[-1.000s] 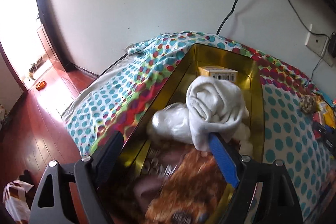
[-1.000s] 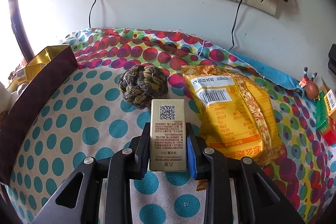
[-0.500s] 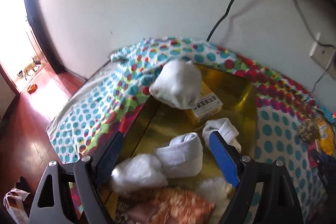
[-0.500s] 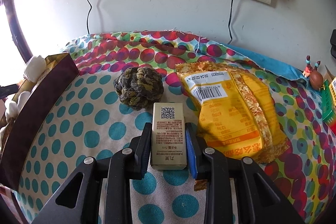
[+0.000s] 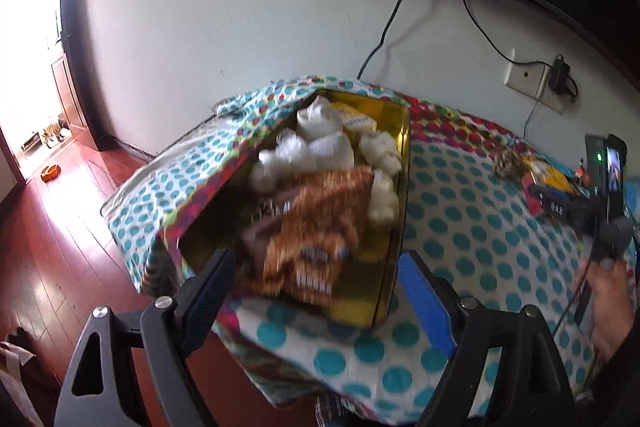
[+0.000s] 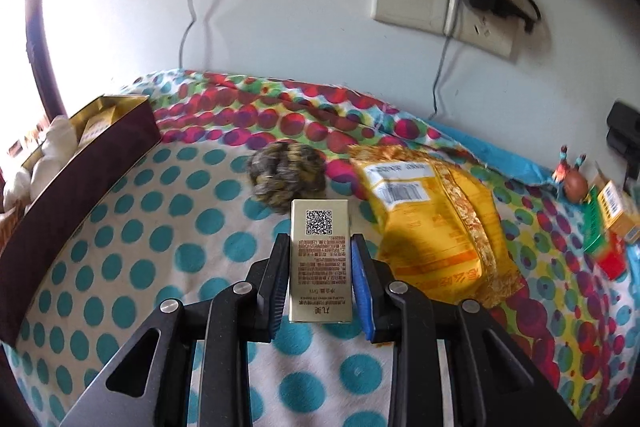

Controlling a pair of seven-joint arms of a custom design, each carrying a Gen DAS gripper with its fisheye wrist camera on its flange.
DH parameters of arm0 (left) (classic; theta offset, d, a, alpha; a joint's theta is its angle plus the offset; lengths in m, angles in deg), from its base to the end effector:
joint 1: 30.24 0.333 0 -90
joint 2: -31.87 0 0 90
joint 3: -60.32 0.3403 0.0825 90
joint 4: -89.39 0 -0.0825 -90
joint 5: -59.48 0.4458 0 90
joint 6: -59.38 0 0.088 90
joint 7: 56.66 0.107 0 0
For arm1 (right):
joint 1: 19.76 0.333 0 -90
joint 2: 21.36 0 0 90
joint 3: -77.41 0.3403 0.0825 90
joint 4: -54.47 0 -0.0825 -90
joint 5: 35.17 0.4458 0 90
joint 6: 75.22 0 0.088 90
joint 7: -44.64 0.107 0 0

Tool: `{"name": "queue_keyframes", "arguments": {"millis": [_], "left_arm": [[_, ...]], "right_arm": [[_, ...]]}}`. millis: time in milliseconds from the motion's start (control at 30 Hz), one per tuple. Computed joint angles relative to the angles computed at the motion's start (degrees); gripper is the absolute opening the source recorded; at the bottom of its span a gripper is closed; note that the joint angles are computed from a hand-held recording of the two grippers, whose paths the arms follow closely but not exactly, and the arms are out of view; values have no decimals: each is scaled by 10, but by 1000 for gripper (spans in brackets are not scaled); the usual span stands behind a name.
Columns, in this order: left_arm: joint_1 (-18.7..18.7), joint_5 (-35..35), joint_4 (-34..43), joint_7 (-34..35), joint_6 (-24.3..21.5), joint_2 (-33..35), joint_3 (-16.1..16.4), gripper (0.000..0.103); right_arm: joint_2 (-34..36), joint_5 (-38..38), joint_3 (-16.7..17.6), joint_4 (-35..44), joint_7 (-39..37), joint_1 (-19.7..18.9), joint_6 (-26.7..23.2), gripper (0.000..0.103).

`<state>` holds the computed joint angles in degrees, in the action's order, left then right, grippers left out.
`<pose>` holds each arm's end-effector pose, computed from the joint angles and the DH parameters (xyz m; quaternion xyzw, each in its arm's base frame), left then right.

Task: Organize objects
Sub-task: 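Carry the cream box into the gold tin and open the right gripper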

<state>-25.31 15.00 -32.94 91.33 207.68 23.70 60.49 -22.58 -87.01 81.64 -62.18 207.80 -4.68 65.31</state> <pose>0.6010 0.0668 0.5303 -0.5181 0.7594 -0.3402 0.1979 0.6024 0.2113 0.4985 -0.5282 0.7508 -0.3409 0.2026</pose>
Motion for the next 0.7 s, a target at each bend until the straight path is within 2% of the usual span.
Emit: {"name": "queue_keyframes", "arguments": {"millis": [100,267,367,500,700], "left_arm": [[5,-13,-16,4,-30,-12,11,86],[12,-39,-29,21,-60,-26,24,86],[15,-63,-30,40,-76,-36,32,86],[23,-80,-33,51,-75,-44,39,86],[39,-90,-22,48,-81,-30,47,86]], "right_arm": [[0,-9,7,16,1,8,-8,28],[41,-16,18,99,-53,34,-3,28],[96,8,20,175,-116,58,16,28],[186,66,22,284,-216,91,29,28],[283,119,8,407,-302,138,-7,28]]}}
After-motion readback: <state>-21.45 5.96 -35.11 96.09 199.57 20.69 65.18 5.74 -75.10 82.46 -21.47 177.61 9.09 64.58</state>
